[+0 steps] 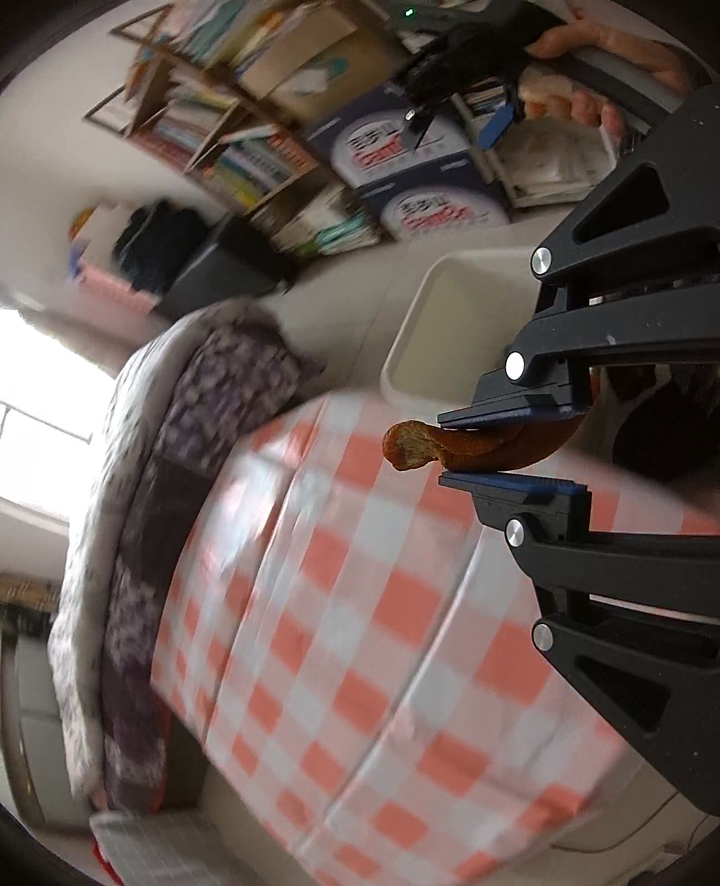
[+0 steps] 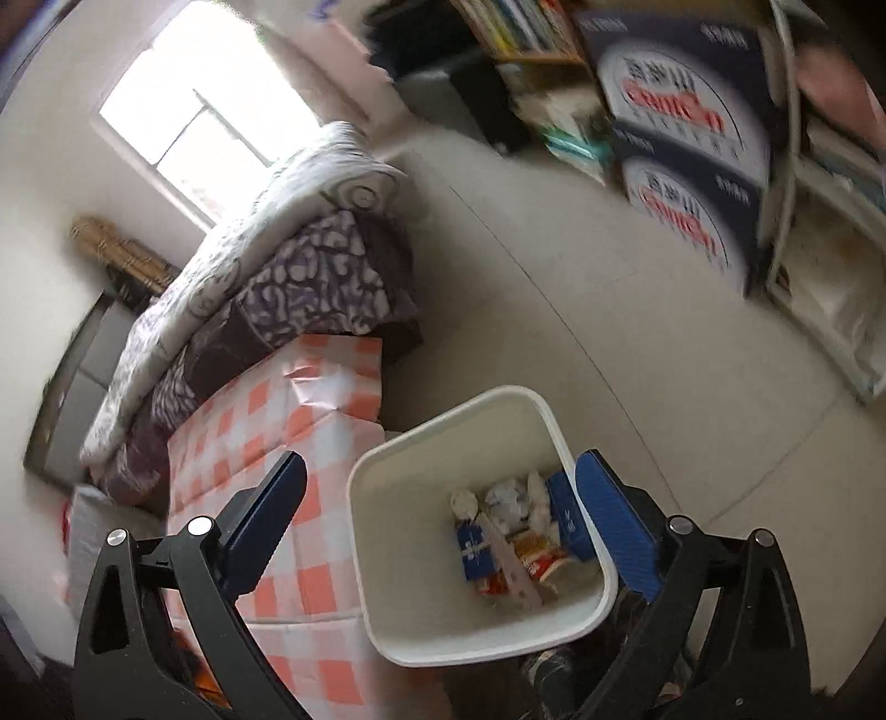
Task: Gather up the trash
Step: 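Carry the orange piece over the white bin and open the left gripper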
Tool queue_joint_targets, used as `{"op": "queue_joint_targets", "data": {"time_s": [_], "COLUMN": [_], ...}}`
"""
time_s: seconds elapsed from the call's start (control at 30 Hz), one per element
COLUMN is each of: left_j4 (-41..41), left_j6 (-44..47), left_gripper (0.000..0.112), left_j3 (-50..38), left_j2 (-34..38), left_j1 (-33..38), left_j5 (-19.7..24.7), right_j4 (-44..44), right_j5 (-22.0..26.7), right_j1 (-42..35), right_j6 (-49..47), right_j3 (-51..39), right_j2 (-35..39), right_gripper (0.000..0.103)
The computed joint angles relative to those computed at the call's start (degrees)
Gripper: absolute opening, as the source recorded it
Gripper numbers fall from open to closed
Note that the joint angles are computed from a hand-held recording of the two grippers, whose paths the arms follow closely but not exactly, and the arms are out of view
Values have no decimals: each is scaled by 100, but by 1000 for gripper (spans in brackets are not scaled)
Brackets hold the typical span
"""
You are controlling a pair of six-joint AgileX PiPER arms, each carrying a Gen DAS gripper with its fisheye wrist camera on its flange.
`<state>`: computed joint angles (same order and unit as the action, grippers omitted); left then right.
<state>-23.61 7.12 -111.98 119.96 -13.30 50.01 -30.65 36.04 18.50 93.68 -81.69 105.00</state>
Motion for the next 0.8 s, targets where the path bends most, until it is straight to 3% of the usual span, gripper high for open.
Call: {"op": "queue_joint_targets", "data": {"time_s": [0.1, 0.2, 0.27, 0.3, 0.43, 0.57, 0.67, 0.8], "left_j4": [-104, -532, -702, -761, -837, -1330, -1204, -343], "left_j6": [-85, -99, -192, -202, -45, 170, 318, 137], "left_gripper": [16, 18, 38, 46, 47, 48, 52, 76], "left_j3": [-375, -1250, -1476, -1451, -924, -241, 473, 1322], "left_j2": [288, 820, 924, 893, 470, 41, -498, -1302], "left_j1": [-283, -473, -497, -488, -279, 283, 626, 954], "left_j5": [202, 730, 870, 844, 620, 538, 263, -474], "right_j4": [42, -356, -458, -442, -302, -425, -202, 400], "right_j5": [-286, -389, -505, -608, -859, -734, -733, -406], "right_j1": [-67, -31, -28, -44, 2, 265, 448, 786], "right_j6": [194, 598, 730, 722, 443, 278, -268, -1251], "right_j3": [208, 340, 455, 512, 526, 202, -206, -1228], "right_j2": [-75, -154, -236, -267, -309, -164, 22, 563], "right_gripper": [94, 94, 94, 94, 94, 94, 95, 95]}}
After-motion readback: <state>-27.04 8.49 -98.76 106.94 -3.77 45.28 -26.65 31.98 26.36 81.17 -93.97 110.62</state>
